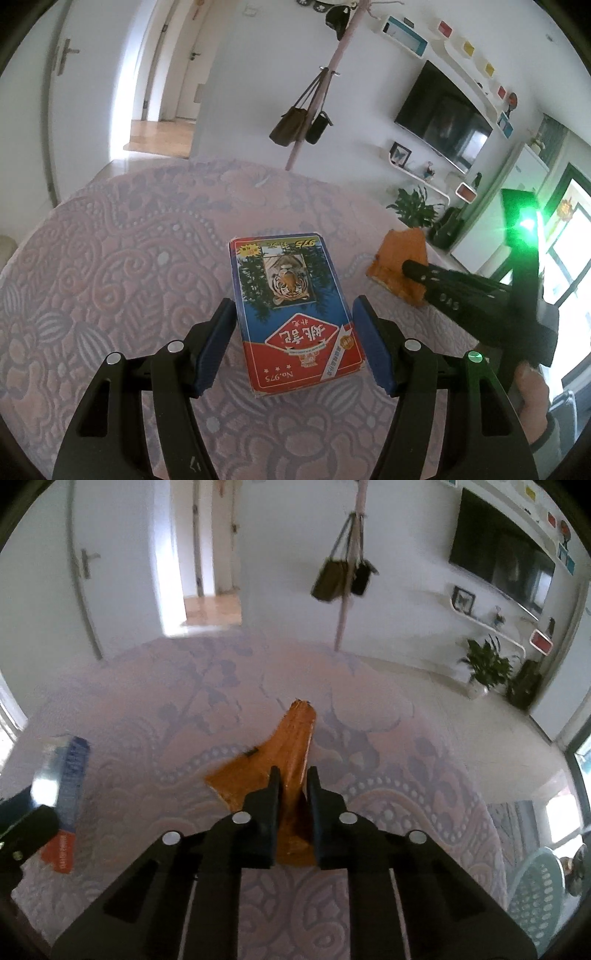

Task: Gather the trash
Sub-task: 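Grasp the playing-card box with the left tool while the right grasps the orange packet, then carry the card box and orange packet to the basket and open both tools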

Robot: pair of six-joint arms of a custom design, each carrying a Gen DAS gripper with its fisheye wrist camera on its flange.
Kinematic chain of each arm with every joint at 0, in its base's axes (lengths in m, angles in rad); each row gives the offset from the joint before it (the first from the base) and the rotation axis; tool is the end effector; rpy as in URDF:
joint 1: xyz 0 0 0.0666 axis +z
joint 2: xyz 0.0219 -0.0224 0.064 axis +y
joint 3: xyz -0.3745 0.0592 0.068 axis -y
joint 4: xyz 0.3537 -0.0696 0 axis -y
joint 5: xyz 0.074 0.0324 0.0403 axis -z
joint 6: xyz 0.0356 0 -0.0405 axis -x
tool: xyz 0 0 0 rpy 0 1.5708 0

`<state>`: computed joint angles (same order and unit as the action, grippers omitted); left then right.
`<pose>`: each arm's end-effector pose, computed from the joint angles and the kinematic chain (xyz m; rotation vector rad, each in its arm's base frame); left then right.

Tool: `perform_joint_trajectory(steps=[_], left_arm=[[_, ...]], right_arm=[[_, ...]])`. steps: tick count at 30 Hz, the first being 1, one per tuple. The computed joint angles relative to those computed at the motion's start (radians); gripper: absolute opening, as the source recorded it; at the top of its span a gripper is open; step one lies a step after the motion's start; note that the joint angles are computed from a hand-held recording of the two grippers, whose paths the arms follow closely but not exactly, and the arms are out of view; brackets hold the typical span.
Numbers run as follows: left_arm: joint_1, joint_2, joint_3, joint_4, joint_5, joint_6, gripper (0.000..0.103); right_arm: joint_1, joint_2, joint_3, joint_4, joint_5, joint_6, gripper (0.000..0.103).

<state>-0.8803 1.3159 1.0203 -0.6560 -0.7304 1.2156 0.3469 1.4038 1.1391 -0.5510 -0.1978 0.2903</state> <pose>0.2663 -0.2856 0.3251 -0.6361 2.1367 -0.1908 0.4140 0.1567 0.3392 -0.8344 2.2309 0.2628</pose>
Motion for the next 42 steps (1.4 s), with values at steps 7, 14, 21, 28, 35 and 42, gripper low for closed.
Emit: perform_joint_trajectory(steps=[7,14,21,28,35,42], left_arm=[[-0.036,0.018,0.027,0.018,-0.032,-0.055,0.064],[-0.093,0.082,0.167,0.025,-0.072,-0.196,0.064],[-0.100,0.243,0.394,0.101,0.040,-0.371,0.064],[-0.094,0.483,0.719,0.085,0.204,-0.509,0.063],[-0.076,0.716,1.002,0.039,0.413,-0.561,0.063],[-0.054,0.926,1.285,-0.082,0.565,-0.570,0.063]], right_arm=[[-0.074,-0.088,-0.049,0.035,-0.154,-0.045,0.011],[-0.228,-0.219,-0.087,0.066,-0.232,-0.053,0.011],[-0.479,-0.262,-0.072,0.034,-0.291,-0.051,0.011],[-0.714,-0.173,0.006,0.001,-0.154,-0.021,0.011],[-0.850,-0.012,0.080,-0.024,-0.136,-0.059,0.011],[-0.886,0.090,0.107,-0.043,-0.123,-0.082,0.011]])
